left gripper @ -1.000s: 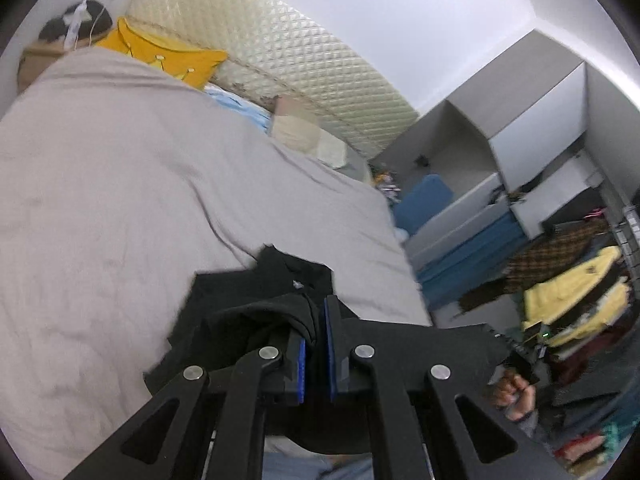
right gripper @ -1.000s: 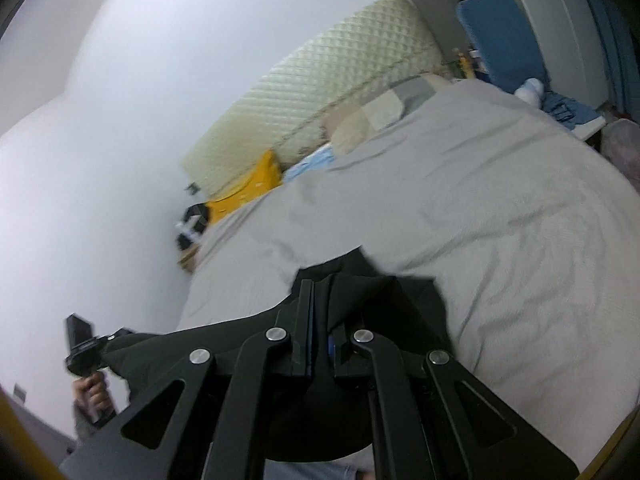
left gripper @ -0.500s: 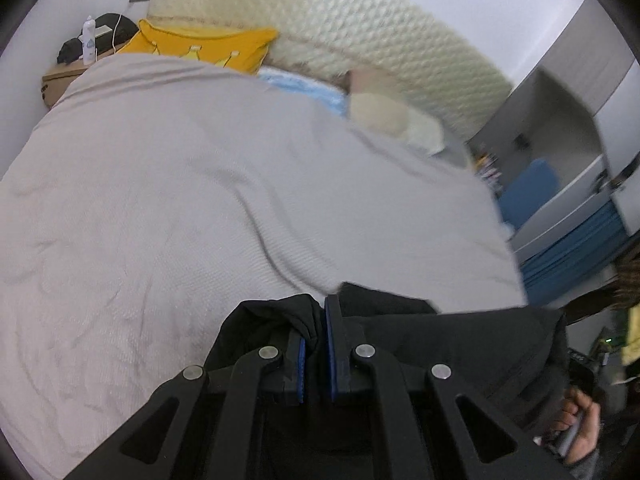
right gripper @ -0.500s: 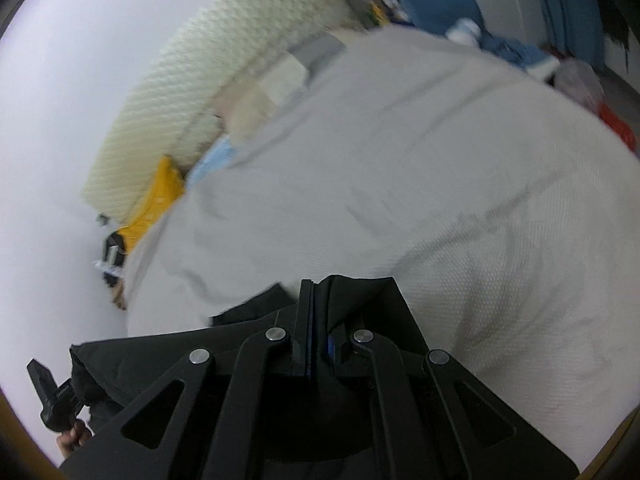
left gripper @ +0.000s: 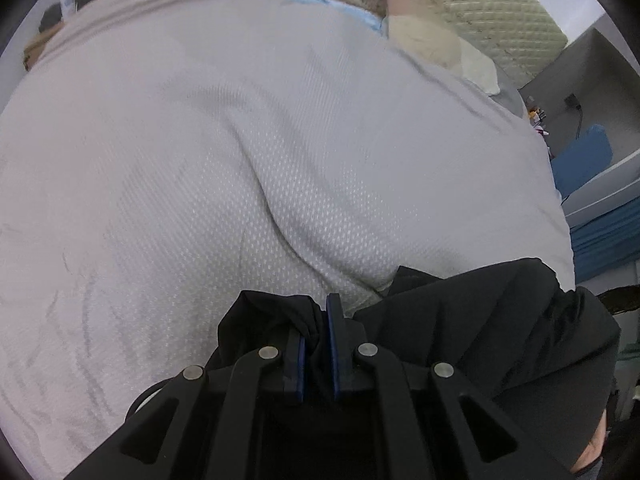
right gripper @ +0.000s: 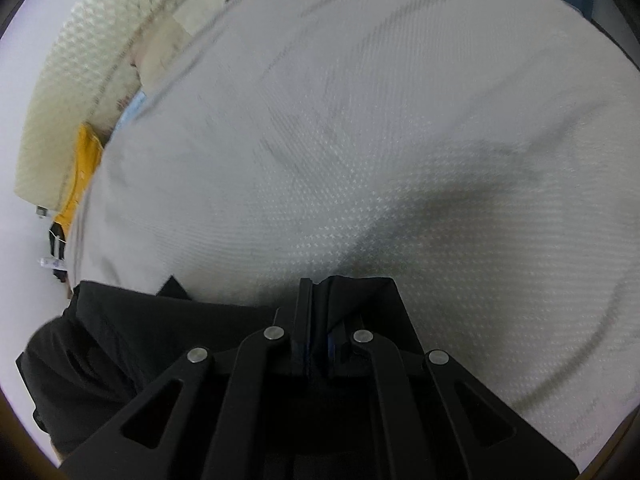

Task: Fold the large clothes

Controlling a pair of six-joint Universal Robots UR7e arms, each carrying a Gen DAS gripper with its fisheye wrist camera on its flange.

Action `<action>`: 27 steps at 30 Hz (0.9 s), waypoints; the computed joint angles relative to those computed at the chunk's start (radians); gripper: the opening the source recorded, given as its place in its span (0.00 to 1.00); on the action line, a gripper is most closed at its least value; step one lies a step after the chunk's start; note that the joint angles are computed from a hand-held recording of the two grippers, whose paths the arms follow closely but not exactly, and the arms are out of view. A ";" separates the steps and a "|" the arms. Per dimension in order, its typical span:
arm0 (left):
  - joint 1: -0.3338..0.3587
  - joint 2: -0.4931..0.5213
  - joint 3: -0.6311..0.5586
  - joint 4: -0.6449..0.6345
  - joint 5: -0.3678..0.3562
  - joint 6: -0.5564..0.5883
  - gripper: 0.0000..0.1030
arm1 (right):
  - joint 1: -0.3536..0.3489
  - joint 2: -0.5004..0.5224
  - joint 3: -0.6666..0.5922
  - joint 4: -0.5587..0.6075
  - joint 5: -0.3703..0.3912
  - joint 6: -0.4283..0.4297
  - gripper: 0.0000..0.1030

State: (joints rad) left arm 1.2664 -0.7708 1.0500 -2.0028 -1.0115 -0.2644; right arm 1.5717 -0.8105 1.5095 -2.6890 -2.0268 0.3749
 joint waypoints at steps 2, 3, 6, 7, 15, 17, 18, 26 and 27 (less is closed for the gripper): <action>0.010 -0.005 -0.007 0.018 -0.035 -0.019 0.10 | -0.009 -0.002 -0.001 0.013 0.018 0.009 0.05; 0.013 -0.004 -0.016 0.026 -0.051 -0.022 0.10 | -0.011 -0.007 0.000 0.024 0.026 0.013 0.05; 0.015 -0.029 -0.003 0.032 -0.096 -0.027 0.10 | -0.012 -0.045 0.035 0.020 0.054 0.016 0.07; 0.013 -0.052 0.022 0.016 -0.111 -0.030 0.10 | -0.009 -0.061 0.054 0.009 0.062 0.020 0.07; -0.023 -0.228 0.117 0.037 -0.216 -0.058 0.25 | 0.055 -0.210 0.185 -0.014 0.047 0.033 0.34; -0.044 -0.272 0.139 0.048 -0.193 -0.060 0.33 | 0.091 -0.248 0.205 -0.029 0.008 0.016 0.47; -0.062 -0.299 0.160 0.037 -0.163 -0.053 0.47 | 0.114 -0.270 0.215 -0.028 -0.019 0.007 0.47; -0.202 -0.472 0.384 -0.176 -0.043 0.103 0.65 | 0.281 -0.281 0.213 -0.104 -0.189 -0.121 0.54; -0.221 -0.483 0.423 -0.224 -0.042 0.133 0.65 | 0.290 -0.274 0.216 -0.123 -0.189 -0.134 0.57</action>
State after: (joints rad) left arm 1.0451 -1.2542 1.4728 -2.2266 -1.0533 -0.1315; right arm 1.8621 -1.0843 1.7253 -2.8122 -2.2161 0.2406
